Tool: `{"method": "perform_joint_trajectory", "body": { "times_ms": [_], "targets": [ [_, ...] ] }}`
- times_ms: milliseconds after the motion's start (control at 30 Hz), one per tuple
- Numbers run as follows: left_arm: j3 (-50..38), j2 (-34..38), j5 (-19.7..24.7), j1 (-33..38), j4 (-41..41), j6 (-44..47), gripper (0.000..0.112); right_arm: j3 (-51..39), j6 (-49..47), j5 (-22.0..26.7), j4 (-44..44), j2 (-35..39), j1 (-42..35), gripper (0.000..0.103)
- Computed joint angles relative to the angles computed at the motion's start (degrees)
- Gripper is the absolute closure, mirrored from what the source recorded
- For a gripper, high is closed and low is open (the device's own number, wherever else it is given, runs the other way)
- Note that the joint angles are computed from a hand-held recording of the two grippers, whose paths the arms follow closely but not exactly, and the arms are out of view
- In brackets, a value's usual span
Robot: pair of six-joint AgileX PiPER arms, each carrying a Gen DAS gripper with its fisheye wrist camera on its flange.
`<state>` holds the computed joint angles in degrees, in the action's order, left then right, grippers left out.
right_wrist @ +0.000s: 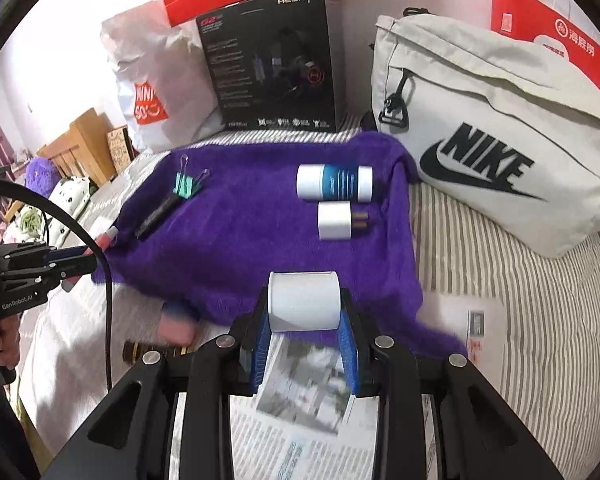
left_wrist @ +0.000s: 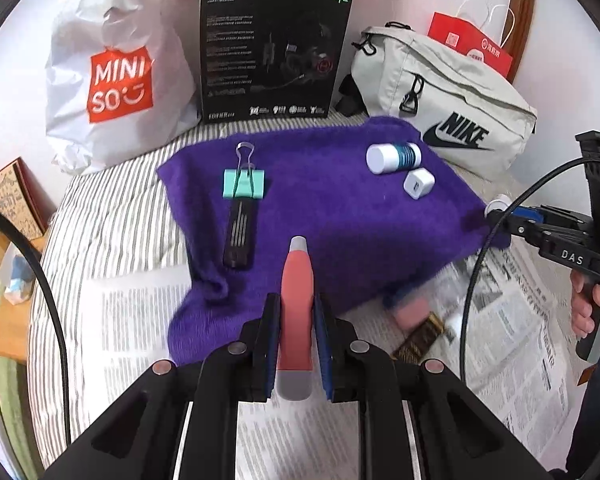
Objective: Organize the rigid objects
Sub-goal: 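Lift and carry the pink tube and white roll over the purple towel, then lower and open both tools, setting the pink tube by the case and roll by the charger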
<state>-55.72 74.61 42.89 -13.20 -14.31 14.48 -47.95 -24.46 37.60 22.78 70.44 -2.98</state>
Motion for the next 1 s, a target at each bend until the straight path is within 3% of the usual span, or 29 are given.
{"method": "perform_joint_trajectory", "body": {
  "times_ms": [400, 1000],
  "targets": [
    [-9.23, 12.80, -1.35, -0.28, -0.49, 1.91, 0.096, -8.62, 4.35, -2.57, -6.81, 14.93, 3.44, 0.072],
    [-16.25, 24.27, -1.88, -1.46, 2.29, -0.71, 0.096, -11.25, 3.09, -3.18, -7.69, 20.31, 3.75, 0.072]
  ]
}}
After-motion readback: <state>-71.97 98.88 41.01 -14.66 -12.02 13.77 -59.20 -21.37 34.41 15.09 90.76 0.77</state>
